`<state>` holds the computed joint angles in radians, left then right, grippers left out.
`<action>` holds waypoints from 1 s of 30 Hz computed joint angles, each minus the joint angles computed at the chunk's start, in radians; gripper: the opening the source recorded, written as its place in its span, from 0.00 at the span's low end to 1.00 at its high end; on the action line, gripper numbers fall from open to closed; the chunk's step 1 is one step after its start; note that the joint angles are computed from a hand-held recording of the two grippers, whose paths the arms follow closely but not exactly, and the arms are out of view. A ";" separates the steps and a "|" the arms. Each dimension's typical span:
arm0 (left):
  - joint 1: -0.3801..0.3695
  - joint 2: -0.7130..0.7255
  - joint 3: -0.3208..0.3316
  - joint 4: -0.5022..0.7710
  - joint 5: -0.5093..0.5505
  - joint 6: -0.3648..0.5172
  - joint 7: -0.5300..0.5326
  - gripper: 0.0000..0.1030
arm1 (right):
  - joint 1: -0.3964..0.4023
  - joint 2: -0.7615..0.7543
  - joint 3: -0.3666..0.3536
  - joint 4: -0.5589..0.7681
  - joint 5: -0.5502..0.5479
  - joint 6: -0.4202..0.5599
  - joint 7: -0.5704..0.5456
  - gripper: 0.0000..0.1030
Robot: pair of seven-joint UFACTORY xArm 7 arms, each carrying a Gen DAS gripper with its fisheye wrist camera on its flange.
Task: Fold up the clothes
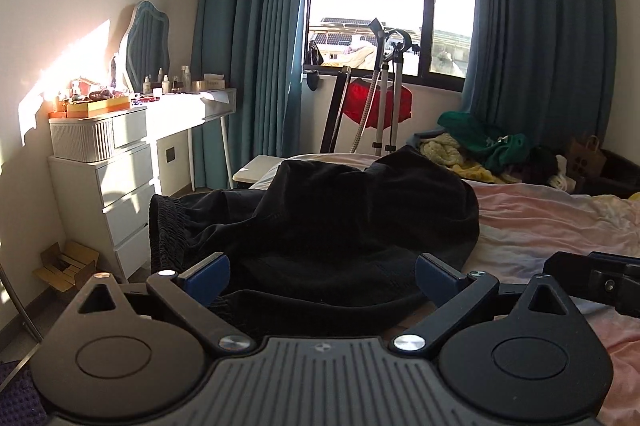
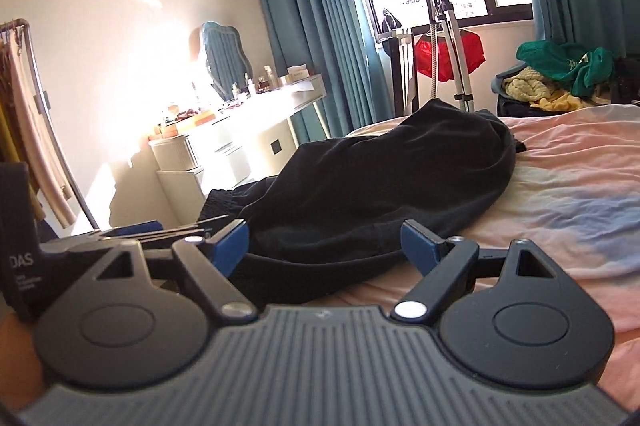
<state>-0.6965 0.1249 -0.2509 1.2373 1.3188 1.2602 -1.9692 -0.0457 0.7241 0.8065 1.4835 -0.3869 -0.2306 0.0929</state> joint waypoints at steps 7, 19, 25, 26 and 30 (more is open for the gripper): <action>-0.020 0.065 0.019 -0.007 0.027 -0.083 -0.086 0.98 | -0.086 -0.075 -0.081 -0.088 -0.044 -0.049 0.036 0.83; -0.010 0.088 0.039 -0.019 0.060 -0.096 -0.097 0.98 | -0.082 0.060 -0.155 0.054 -0.015 -0.055 0.053 0.83; -0.034 0.155 0.060 0.050 0.061 -0.083 -0.005 0.98 | -0.119 0.097 -0.094 0.081 -0.047 -0.026 0.055 0.83; -0.034 0.162 0.065 0.058 0.062 -0.101 0.005 0.98 | -0.138 0.104 -0.067 0.076 -0.058 -0.028 0.052 0.83; -0.030 0.197 0.089 0.094 0.070 -0.194 0.044 0.98 | -0.165 0.095 -0.042 0.052 -0.075 -0.038 0.052 0.83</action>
